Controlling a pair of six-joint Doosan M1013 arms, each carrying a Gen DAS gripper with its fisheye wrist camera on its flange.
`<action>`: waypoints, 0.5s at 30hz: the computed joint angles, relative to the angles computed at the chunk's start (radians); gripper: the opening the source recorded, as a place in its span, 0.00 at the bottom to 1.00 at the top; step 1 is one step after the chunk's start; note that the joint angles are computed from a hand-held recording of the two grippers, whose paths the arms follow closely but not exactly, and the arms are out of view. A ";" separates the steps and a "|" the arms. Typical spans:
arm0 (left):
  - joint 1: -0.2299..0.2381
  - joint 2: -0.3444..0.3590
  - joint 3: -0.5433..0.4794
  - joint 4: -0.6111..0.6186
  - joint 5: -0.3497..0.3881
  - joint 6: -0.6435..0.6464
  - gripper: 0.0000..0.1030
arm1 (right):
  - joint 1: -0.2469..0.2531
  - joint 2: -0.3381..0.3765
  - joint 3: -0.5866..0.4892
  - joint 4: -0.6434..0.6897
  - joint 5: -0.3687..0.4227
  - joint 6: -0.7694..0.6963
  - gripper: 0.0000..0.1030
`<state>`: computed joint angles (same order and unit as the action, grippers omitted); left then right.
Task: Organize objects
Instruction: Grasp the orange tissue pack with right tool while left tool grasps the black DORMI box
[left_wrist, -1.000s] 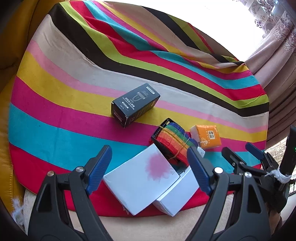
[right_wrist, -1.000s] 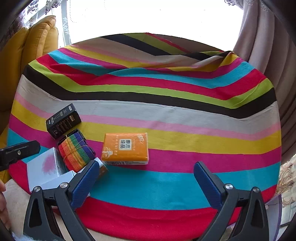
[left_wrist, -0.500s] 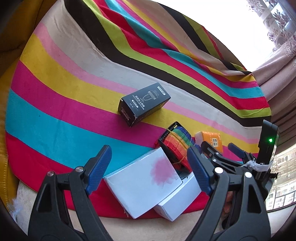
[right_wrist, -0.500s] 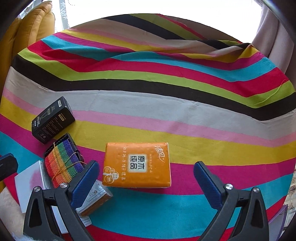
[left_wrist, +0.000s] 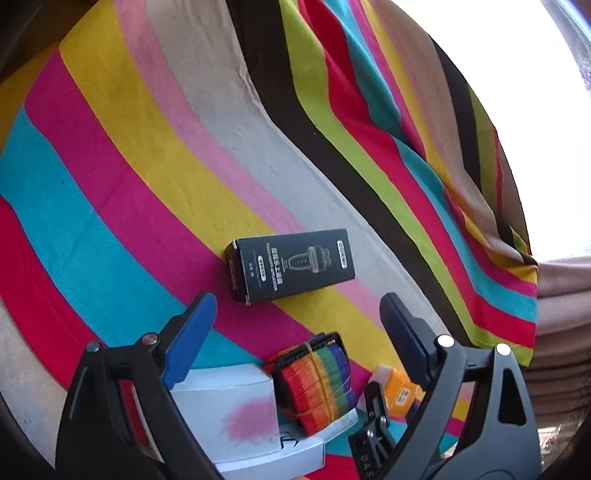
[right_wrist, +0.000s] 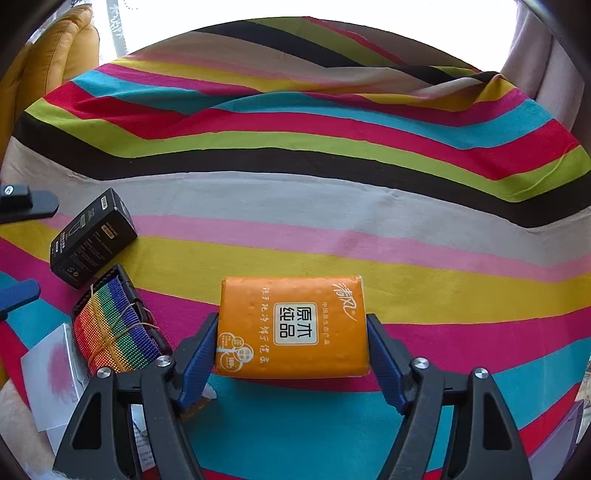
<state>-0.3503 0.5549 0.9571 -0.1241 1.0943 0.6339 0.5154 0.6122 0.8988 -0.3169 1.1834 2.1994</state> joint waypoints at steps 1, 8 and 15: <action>-0.004 0.010 -0.015 0.026 0.016 -0.035 0.89 | 0.003 -0.009 0.013 -0.026 -0.008 0.028 0.73; -0.020 0.077 -0.116 0.110 0.138 -0.125 0.89 | 0.026 -0.066 0.095 -0.205 -0.059 0.198 0.73; -0.037 0.119 -0.187 0.171 0.223 -0.153 0.89 | 0.025 -0.086 0.128 -0.219 -0.095 0.236 0.73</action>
